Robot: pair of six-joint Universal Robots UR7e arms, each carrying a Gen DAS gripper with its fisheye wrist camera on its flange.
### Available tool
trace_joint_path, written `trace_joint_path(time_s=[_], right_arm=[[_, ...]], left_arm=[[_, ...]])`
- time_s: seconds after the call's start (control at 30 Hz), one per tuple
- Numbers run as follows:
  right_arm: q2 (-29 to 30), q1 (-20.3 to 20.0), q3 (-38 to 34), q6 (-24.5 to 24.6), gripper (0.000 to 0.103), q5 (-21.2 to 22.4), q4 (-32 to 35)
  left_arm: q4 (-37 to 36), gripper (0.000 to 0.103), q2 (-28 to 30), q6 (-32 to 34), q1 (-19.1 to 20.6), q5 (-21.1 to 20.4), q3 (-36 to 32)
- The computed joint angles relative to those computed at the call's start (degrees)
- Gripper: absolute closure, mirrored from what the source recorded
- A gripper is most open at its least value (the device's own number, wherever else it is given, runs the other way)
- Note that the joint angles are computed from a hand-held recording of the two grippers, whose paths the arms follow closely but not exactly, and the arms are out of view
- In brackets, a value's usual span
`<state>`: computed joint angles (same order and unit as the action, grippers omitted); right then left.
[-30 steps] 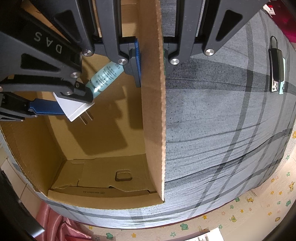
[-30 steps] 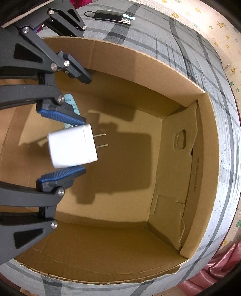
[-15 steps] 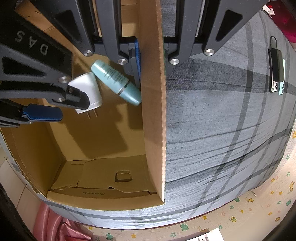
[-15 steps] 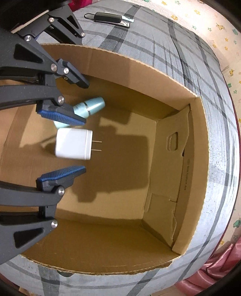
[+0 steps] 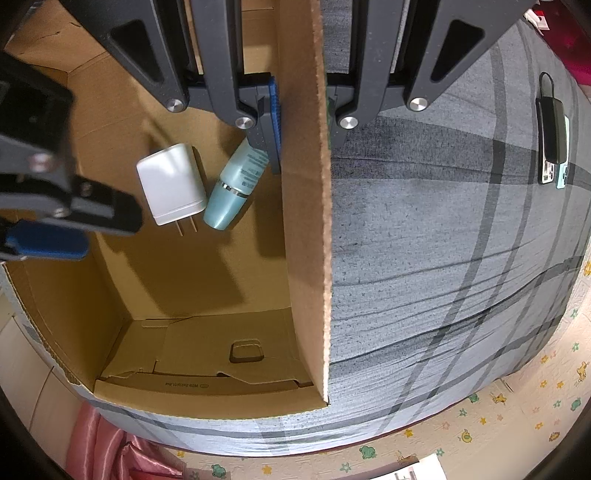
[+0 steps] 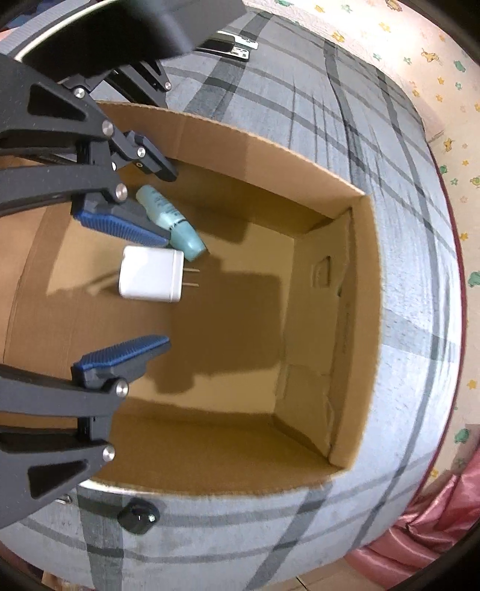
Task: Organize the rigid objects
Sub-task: 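Move the right gripper back toward the black cup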
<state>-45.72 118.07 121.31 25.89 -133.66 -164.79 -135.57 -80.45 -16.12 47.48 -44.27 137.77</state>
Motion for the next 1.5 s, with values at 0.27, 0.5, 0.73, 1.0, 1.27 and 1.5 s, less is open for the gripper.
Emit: trace_joint_path(time_s=[0.27,0.5,0.73,1.0,1.27,1.5], right_arm=[[-2.8,2.3,1.8,0.7,0.023,-2.8,-0.1],[-6.1,3.4,3.2,0.8,0.003,-3.7,0.0],[-10.2,3.7,5.4,0.7,0.000,-6.5,0.6],[-17.3,1.5,10.0,1.6,0.000,-8.9,1.9],[-23.5,-2.1,15.0,0.5,0.000,-10.2,-0.1],[-26.5,-7.5,18.7,-1.1,0.000,-10.2,-4.4]], left_arm=[[-0.1,0.089,0.1,-0.1,-0.1,0.1,0.0],[-0.1,0.089,0.0,-0.1,0.0,-0.2,0.0],[0.0,0.089,0.1,-0.1,-0.1,0.2,0.0],[-0.1,0.089,0.3,-0.1,-0.1,0.3,0.1],[0.3,0.089,0.3,-0.3,-0.4,0.4,0.1],[0.1,0.089,0.1,-0.2,-0.5,0.6,0.3]])
